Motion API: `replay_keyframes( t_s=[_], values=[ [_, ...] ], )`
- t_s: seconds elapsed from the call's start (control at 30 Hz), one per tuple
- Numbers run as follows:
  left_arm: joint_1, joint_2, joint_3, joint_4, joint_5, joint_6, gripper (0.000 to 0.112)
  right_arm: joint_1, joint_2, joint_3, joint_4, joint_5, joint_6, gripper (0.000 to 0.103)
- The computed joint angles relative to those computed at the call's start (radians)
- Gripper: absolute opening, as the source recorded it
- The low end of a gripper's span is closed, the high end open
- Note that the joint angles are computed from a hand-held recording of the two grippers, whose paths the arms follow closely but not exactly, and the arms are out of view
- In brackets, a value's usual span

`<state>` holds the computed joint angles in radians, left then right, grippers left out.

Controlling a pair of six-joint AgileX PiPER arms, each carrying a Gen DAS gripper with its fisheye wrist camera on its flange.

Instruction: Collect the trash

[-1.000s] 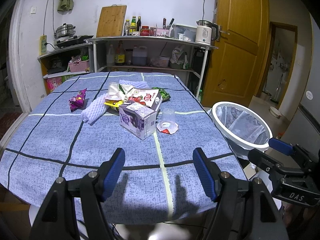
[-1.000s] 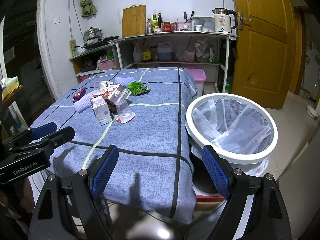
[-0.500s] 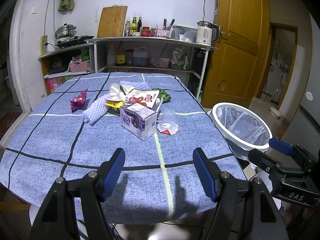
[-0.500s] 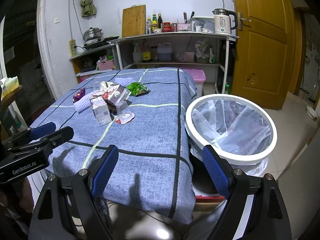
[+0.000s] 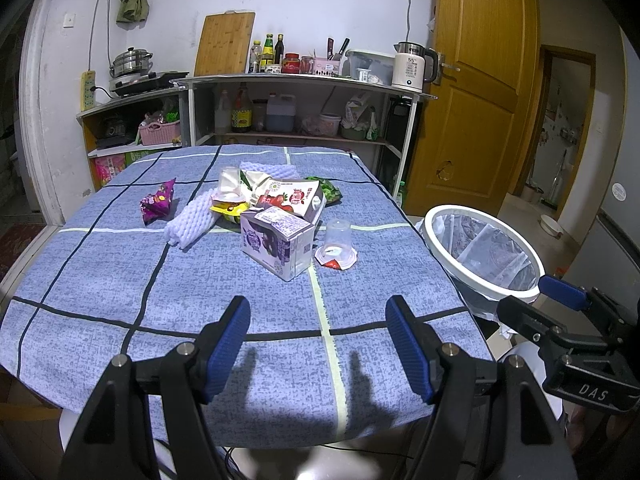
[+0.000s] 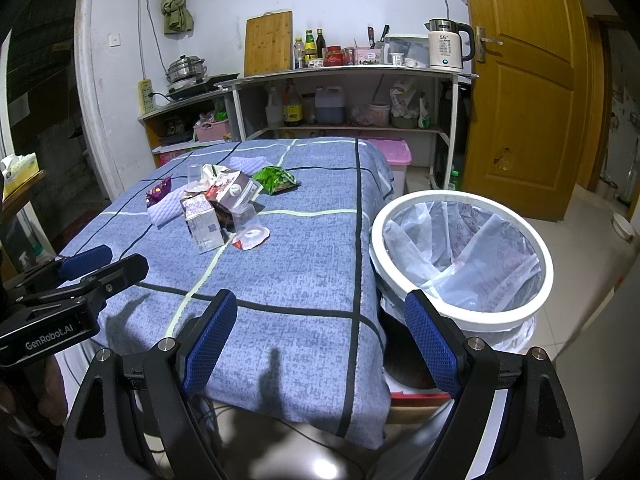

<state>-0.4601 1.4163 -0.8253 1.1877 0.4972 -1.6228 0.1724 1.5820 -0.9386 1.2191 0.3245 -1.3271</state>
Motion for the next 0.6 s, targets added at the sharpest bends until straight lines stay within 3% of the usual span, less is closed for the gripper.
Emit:
replay_keyframes(
  t_s=[0.6],
  values=[
    [0.02,0.014,0.003,0.001,-0.017,-0.007,0.072,-0.004,0.001,-0.023,-0.075,0.017,0.071,0.086]
  ],
)
